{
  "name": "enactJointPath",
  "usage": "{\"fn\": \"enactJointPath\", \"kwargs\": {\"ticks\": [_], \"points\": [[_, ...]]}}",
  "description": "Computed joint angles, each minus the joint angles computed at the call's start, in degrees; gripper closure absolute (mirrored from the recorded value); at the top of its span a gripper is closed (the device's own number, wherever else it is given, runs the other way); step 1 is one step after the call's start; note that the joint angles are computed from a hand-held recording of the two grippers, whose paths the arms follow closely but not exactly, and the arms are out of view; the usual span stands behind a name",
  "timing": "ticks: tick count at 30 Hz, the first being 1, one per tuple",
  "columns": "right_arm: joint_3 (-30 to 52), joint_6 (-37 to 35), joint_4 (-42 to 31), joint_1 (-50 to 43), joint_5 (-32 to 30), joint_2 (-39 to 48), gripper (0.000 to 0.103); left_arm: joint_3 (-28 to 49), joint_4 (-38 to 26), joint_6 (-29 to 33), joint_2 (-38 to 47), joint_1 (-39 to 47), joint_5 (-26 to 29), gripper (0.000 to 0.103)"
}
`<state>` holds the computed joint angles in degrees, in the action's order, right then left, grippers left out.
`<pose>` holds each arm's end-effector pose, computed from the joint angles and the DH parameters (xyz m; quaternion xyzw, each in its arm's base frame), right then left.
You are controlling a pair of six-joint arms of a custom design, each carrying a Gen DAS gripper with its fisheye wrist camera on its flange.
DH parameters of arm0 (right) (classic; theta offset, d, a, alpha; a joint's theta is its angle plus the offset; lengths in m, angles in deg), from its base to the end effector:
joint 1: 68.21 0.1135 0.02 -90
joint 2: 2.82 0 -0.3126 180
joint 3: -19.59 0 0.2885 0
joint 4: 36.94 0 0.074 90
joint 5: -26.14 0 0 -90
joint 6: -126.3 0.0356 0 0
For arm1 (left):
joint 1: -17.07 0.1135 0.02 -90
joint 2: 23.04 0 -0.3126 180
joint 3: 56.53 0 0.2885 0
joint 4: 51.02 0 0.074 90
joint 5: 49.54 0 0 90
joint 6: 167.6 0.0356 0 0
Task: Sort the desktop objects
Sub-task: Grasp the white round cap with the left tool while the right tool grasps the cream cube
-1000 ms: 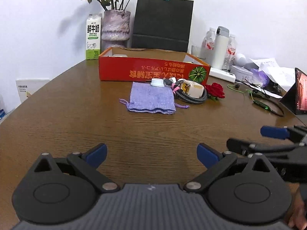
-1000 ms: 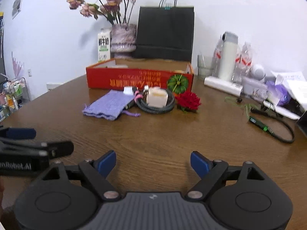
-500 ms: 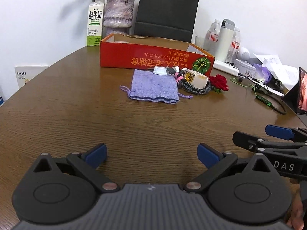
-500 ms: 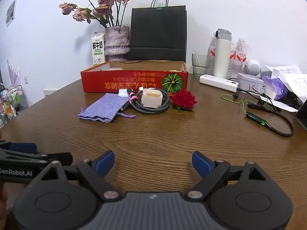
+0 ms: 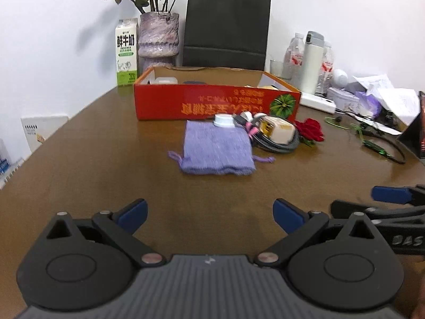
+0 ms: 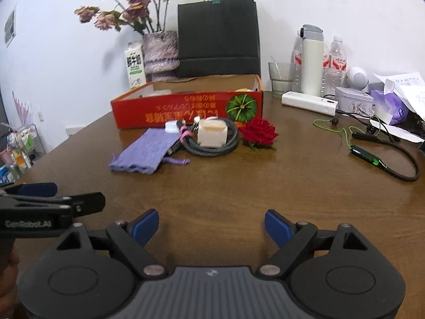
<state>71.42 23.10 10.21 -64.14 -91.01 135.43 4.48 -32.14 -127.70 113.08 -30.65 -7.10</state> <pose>0.3510 0.0413 -0.0332 -0.2313 0.8533 0.1783 0.4320 0.2710 -0.2590 -0.0301 -0.1353 0.8730 0.0533 0.4655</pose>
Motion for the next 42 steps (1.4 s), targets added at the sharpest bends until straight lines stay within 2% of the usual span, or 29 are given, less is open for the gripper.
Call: {"fn": "enactJointPath", "kwargs": {"ticks": [2, 8, 11, 14, 18, 21, 24, 26, 28, 30, 34, 37, 42], "points": [[2.16, 0.83, -1.44, 0.38, 0.31, -0.26, 0.020, 1.22, 0.93, 2.76, 0.47, 2.12, 0.47, 0.000], [11.82, 4.35, -8.09, 1.98, 0.39, -0.19, 0.030, 7.13, 2.75, 12.11, 2.25, 9.63, 8.27, 0.000], [18.21, 5.66, -12.81, 3.78, 1.39, 1.07, 0.032, 11.57, 0.09, 13.68, 3.95, 12.81, 12.75, 0.000], [23.97, 6.16, -16.97, 5.51, 2.58, 2.79, 0.036, 15.00, -1.59, 13.76, 5.77, 14.59, 14.31, 0.001], [29.89, 5.81, -21.40, 7.43, 4.17, 5.25, 0.039, 17.82, -3.79, 14.18, 7.35, 16.17, 16.45, 0.010], [32.88, 5.36, -23.86, 8.31, 4.95, 6.85, 0.049, 17.59, -3.47, 15.35, 7.37, 16.10, 16.15, 0.013], [33.86, 5.24, -24.57, 8.62, 4.17, 7.43, 0.056, 15.98, -0.98, 17.01, 5.73, 16.71, 16.79, 0.013], [34.38, 6.24, -24.70, 8.60, 3.79, 7.59, 0.062, 16.11, -0.25, 20.41, 5.02, 17.66, 17.34, 0.015], [36.00, 6.89, -26.56, 8.26, 2.67, 7.90, 0.063, 18.48, -1.67, 23.36, 5.78, 19.00, 18.42, 0.031], [37.32, 6.55, -28.14, 8.07, 2.11, 8.22, 0.063, 19.18, -2.91, 23.25, 5.47, 21.03, 23.17, 0.045], [36.86, 4.29, -27.52, 7.94, 1.91, 8.27, 0.063, 17.67, 1.31, 22.37, 4.56, 25.01, 29.30, 0.048], [36.31, 2.37, -27.20, 7.96, 2.54, 8.17, 0.063, 22.20, -1.06, 23.06, 6.60, 27.05, 33.17, 0.049], [34.19, -0.20, -24.55, 8.12, 5.91, 8.18, 0.063, 27.60, -3.95, 25.89, 8.91, 26.22, 32.02, 0.050]]}}
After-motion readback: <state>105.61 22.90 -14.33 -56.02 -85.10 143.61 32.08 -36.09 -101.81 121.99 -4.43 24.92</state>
